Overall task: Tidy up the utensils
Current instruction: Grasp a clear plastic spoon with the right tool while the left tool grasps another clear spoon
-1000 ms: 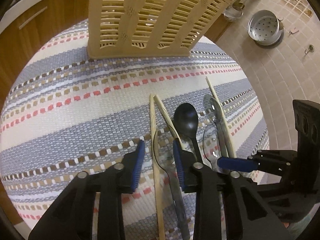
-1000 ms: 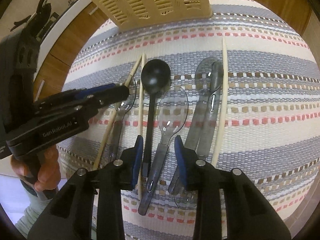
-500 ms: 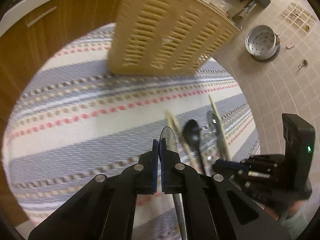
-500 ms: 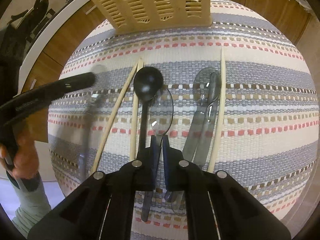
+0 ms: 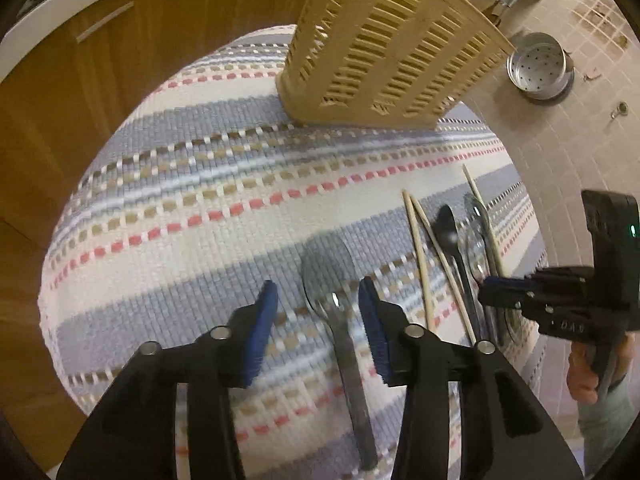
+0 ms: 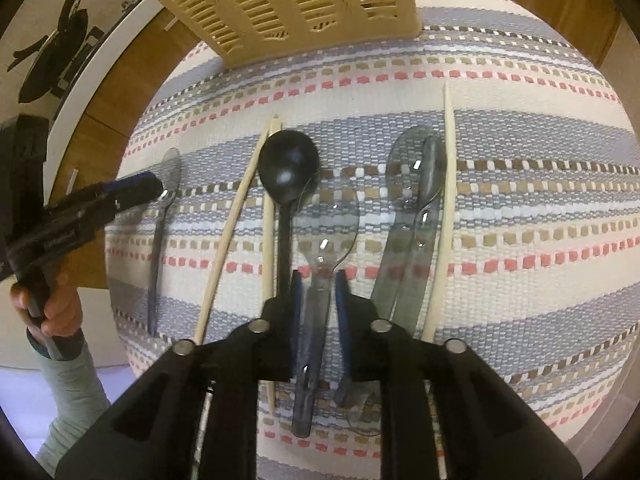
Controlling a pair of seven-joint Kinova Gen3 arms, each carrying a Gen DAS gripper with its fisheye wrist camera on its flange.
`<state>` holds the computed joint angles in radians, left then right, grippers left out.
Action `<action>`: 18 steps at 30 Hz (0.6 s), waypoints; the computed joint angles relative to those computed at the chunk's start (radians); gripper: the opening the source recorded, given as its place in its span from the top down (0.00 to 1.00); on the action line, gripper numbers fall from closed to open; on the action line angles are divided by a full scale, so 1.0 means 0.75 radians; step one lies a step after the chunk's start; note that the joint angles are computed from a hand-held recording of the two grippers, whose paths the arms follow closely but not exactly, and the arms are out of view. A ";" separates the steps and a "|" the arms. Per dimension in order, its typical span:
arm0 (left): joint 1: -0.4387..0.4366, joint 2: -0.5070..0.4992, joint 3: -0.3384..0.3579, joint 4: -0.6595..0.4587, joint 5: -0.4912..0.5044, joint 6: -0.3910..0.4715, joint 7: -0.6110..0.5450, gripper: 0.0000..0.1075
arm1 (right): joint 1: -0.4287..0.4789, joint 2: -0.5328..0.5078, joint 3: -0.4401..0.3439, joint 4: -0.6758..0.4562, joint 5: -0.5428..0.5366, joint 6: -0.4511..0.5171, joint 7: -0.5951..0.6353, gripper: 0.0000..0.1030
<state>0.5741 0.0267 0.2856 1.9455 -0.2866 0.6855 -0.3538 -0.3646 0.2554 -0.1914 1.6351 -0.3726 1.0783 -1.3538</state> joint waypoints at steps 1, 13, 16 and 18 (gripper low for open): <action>0.013 0.012 0.011 -0.020 -0.001 0.028 0.009 0.62 | -0.001 -0.005 0.000 0.006 0.002 -0.009 0.001 0.76; 0.466 0.343 -0.146 -0.423 -0.287 0.630 0.207 0.80 | -0.031 -0.021 0.009 -0.007 0.066 0.005 -0.095 0.73; 0.401 0.353 -0.056 -0.430 -0.316 0.652 0.218 0.81 | -0.078 -0.015 -0.013 -0.016 0.148 -0.018 -0.182 0.73; 0.403 0.337 -0.057 -0.421 -0.310 0.663 0.215 0.81 | -0.158 -0.020 0.003 -0.024 0.247 -0.029 -0.248 0.79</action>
<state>0.8761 0.2791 0.2429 1.6295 -0.5189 1.1826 -0.1927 -0.4832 0.2407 -0.1892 1.6170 -0.1873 1.0568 -1.5397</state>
